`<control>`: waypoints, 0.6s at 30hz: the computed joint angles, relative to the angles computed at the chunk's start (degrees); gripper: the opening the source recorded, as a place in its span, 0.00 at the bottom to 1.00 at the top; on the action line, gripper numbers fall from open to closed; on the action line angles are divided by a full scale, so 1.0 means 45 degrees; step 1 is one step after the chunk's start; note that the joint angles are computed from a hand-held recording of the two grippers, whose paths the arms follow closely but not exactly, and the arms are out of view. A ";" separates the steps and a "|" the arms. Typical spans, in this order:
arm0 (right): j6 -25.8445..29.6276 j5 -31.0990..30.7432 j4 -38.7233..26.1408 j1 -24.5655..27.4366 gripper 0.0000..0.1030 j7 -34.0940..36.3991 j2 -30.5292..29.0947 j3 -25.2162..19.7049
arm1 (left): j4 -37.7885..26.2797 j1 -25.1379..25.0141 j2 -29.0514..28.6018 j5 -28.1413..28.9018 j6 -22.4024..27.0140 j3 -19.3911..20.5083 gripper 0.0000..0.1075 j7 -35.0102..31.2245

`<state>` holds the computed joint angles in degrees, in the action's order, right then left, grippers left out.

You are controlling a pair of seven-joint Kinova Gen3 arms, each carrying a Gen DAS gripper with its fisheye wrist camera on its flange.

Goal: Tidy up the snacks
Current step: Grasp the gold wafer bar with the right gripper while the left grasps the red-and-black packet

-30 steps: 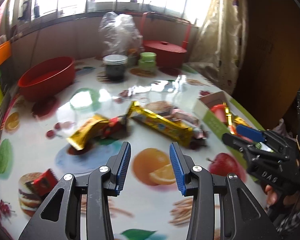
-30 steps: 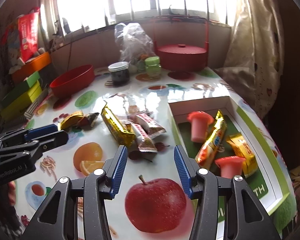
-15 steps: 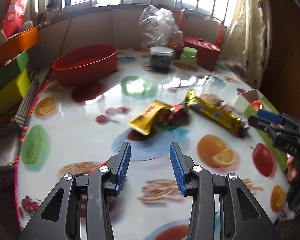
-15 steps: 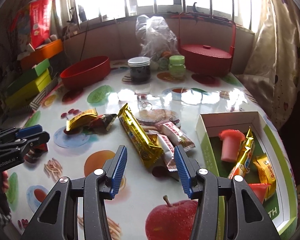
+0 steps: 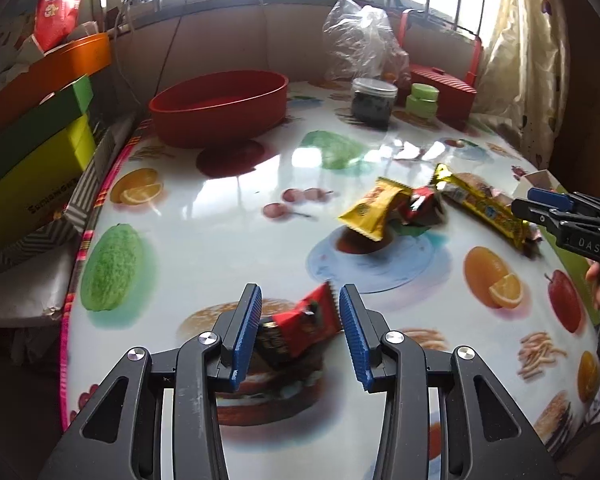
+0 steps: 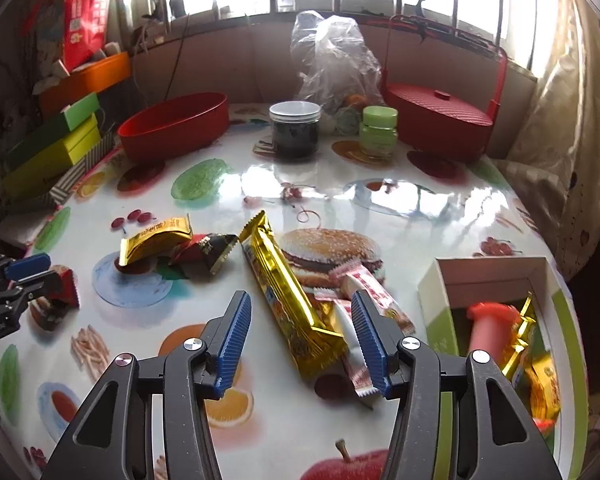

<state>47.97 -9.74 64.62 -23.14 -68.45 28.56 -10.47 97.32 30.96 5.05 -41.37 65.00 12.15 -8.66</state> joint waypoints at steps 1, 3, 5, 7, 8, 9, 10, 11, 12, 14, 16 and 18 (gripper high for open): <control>0.0132 0.0107 -0.0189 -0.0105 0.51 -0.0051 0.0119 0.0059 | 0.0105 -0.0069 -0.0075 0.0089 -0.0117 -0.0045 0.39 -0.0018; 0.0384 0.0357 -0.0533 -0.0323 0.51 -0.0160 0.0354 0.0181 | 0.0354 -0.0286 -0.0270 0.0414 -0.0595 -0.0107 0.39 -0.0215; 0.0630 0.0597 -0.0877 -0.0520 0.51 -0.0233 0.0591 0.0276 | 0.0459 -0.0460 -0.0324 0.0670 -0.0810 -0.0088 0.39 -0.0421; 0.0890 0.0833 -0.1237 -0.0707 0.51 -0.0225 0.0830 0.0341 | 0.0619 -0.0581 -0.0387 0.0878 -0.1105 -0.0071 0.39 -0.0539; 0.0997 0.0939 -0.1397 -0.0804 0.51 -0.0241 0.0939 0.0377 | 0.0639 -0.0621 -0.0390 0.0954 -0.1198 -0.0055 0.39 -0.0517; 0.1075 0.0986 -0.1508 -0.0847 0.51 -0.0241 0.1011 0.0383 | 0.0718 -0.0652 -0.0430 0.1042 -0.1340 -0.0042 0.39 -0.0456; 0.1189 0.1064 -0.1642 -0.0922 0.51 -0.0239 0.1100 0.0404 | 0.0773 -0.0650 -0.0447 0.1047 -0.1416 -0.0008 0.39 -0.0322; 0.1212 0.1117 -0.1670 -0.0969 0.51 -0.0216 0.1127 0.0407 | 0.0807 -0.0638 -0.0465 0.1003 -0.1478 0.0026 0.39 -0.0207; 0.1238 0.1137 -0.1708 -0.0983 0.51 -0.0109 0.1163 0.0364 | 0.0881 -0.0637 -0.0507 0.1007 -0.1633 0.0054 0.39 -0.0128; 0.1363 0.1170 -0.1831 -0.1036 0.51 -0.0006 0.1243 0.0349 | 0.1029 -0.0688 -0.0600 0.1150 -0.2002 0.0089 0.39 -0.0166; 0.1553 0.1108 -0.2003 -0.1031 0.51 0.0040 0.1352 0.0320 | 0.1004 -0.0729 -0.0514 0.1307 -0.2094 0.0121 0.39 -0.0252; 0.1710 0.0954 -0.2147 -0.0972 0.51 0.0147 0.1458 0.0242 | 0.0919 -0.0735 -0.0371 0.1376 -0.1962 0.0096 0.39 -0.0143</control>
<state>55.66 -5.45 54.96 -27.52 -67.78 35.12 -9.39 101.46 27.65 3.38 -35.18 56.17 12.58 -9.31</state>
